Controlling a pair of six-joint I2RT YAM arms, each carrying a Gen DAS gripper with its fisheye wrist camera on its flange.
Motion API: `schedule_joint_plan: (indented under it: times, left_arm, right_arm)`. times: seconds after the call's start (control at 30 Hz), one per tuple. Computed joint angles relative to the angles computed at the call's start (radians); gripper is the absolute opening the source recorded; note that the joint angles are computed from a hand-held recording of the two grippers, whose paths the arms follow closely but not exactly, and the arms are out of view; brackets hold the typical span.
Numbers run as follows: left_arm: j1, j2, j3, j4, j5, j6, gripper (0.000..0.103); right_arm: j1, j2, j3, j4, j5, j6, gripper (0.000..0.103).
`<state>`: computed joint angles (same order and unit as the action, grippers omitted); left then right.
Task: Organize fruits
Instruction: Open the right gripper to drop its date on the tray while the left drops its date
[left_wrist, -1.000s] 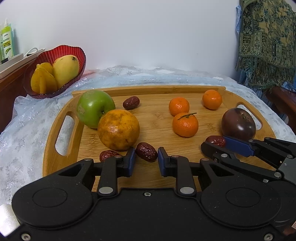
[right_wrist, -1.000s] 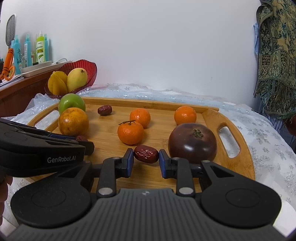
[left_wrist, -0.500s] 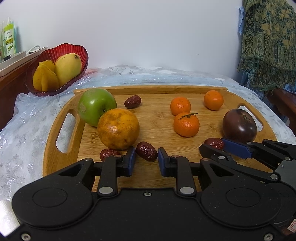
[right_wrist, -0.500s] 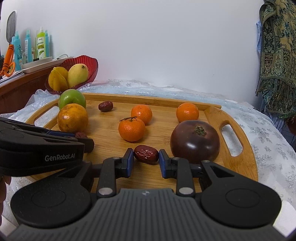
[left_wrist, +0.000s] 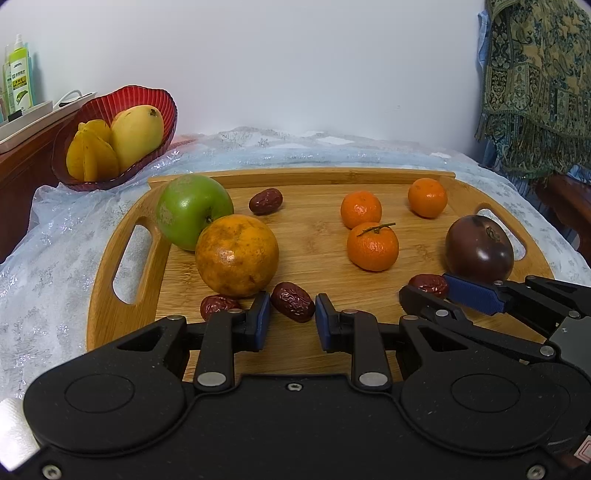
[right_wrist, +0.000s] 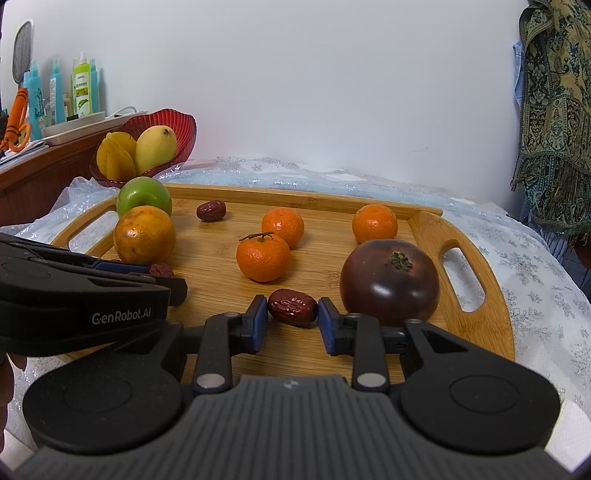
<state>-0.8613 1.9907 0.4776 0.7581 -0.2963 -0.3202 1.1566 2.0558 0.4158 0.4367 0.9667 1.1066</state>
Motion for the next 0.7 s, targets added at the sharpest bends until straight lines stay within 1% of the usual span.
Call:
schedule_joint_plan:
  times: [0.17, 0.23, 0.33, 0.43, 0.47, 0.6, 0.7]
  left_arm:
    - [0.009, -0.016, 0.007, -0.035, 0.015, -0.005, 0.027]
    - [0.013, -0.028, 0.002, -0.042, 0.023, -0.010, 0.027]
    - [0.022, -0.045, -0.009, -0.049, 0.041, -0.014, 0.028]
    - [0.016, -0.065, -0.025, -0.051, 0.025, -0.013, 0.035]
    - [0.016, -0.071, -0.030, -0.050, 0.021, -0.010, 0.037]
    - [0.014, -0.113, -0.059, -0.055, 0.022, -0.011, 0.038]
    - [0.008, -0.151, -0.081, -0.068, 0.011, -0.016, 0.042]
  right_arm:
    - [0.005, -0.005, 0.000, -0.012, 0.007, 0.011, 0.046]
    - [0.013, -0.013, 0.000, -0.033, 0.017, 0.035, 0.053]
    - [0.028, -0.033, -0.003, -0.067, 0.031, 0.065, 0.057]
    - [0.044, -0.049, -0.005, -0.101, 0.041, 0.091, 0.059]
    - [0.051, -0.056, -0.005, -0.116, 0.045, 0.101, 0.059]
    - [0.083, -0.082, 0.007, -0.203, 0.070, 0.153, 0.061]
    - [0.107, -0.105, 0.019, -0.276, 0.091, 0.190, 0.062]
